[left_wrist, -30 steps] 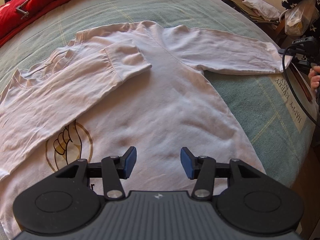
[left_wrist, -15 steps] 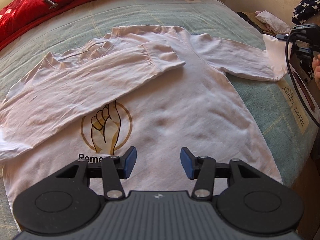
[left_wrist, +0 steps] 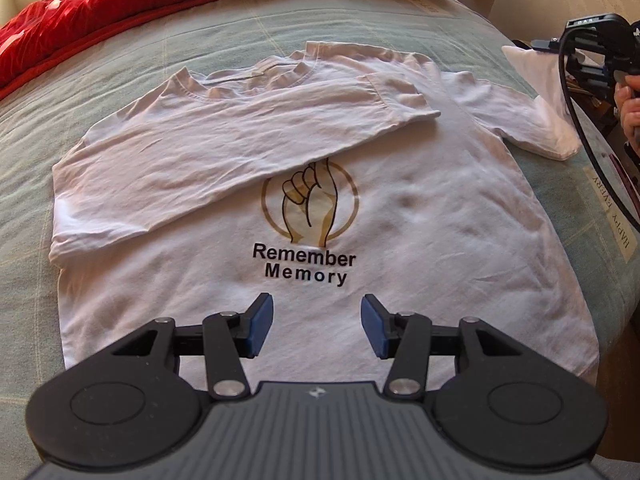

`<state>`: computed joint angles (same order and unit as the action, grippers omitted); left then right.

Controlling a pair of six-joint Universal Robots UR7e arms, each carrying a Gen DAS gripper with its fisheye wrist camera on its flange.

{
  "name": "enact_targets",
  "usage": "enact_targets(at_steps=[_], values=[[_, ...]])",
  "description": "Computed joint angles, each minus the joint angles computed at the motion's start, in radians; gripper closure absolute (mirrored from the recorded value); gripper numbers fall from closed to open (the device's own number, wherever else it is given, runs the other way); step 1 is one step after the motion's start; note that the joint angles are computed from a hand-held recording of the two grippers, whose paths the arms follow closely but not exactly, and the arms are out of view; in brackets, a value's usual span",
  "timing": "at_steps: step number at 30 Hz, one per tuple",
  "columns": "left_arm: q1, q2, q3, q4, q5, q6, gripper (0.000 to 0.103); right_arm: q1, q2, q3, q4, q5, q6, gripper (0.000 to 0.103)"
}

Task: Fold clothes
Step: 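Carry the held sleeve cuff across the shirt front with the right tool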

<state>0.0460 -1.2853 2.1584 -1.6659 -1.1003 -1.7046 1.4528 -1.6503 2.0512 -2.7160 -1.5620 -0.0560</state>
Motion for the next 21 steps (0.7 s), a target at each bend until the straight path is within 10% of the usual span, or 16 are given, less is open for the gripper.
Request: enact_targets(at_steps=[21], values=[[-0.142, -0.221, 0.119, 0.094, -0.034, -0.157, 0.045, 0.247, 0.166, 0.064, -0.025, -0.036, -0.027, 0.096]])
